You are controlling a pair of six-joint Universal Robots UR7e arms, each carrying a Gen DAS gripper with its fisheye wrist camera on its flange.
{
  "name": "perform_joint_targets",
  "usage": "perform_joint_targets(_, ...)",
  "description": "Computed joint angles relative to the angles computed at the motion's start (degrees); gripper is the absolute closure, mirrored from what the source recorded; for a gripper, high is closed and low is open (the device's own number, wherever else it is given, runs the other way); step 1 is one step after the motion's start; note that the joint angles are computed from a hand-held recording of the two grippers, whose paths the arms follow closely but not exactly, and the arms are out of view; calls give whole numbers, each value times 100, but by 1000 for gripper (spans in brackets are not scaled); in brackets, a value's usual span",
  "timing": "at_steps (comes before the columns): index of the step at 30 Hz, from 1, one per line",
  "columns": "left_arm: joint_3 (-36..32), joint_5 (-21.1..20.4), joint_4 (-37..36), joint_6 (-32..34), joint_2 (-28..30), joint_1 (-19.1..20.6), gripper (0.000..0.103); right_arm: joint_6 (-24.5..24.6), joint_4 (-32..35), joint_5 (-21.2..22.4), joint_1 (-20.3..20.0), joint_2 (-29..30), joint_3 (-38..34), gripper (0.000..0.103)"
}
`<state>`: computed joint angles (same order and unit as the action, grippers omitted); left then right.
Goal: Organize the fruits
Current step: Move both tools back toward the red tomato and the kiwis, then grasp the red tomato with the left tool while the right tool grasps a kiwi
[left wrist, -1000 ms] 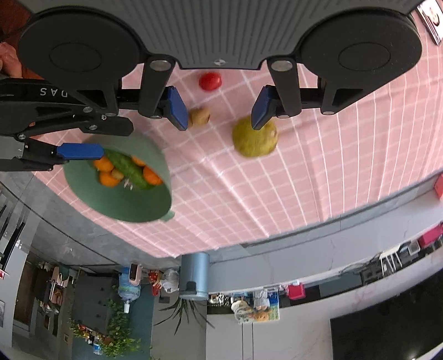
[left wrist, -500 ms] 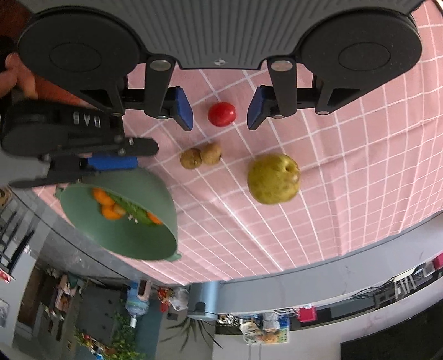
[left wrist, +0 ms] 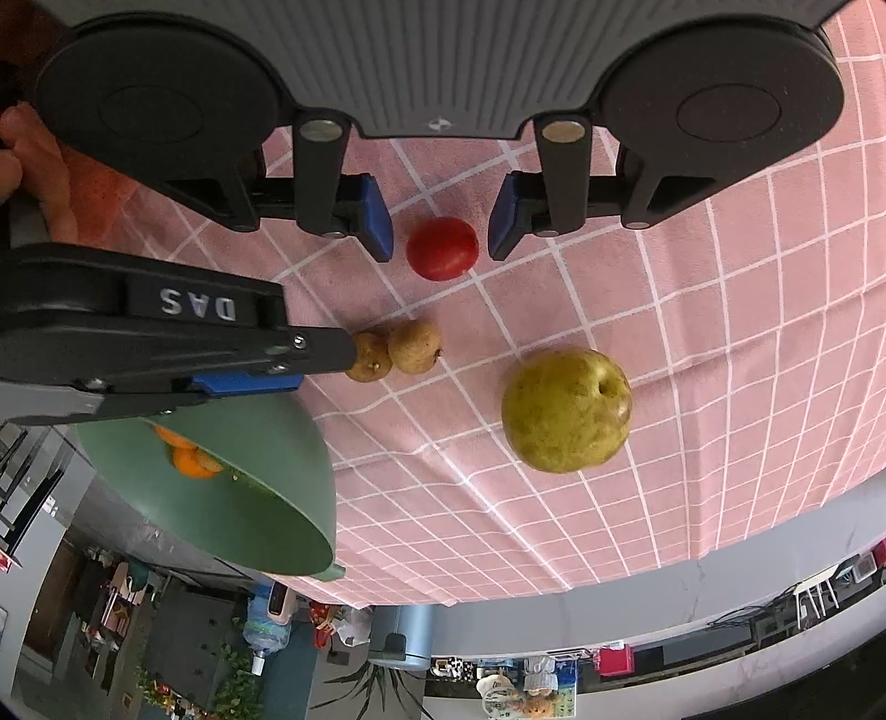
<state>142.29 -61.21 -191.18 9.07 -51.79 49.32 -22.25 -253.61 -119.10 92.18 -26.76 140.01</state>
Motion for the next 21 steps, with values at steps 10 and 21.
perform_joint_targets(10,-96,-51,133,-115,23,92,65,125,262,96,-123,29,-184,76)
perform_joint_targets(21,-106,-134,119,-140,-28,151,70,283,346,362,-295,34,-219,84)
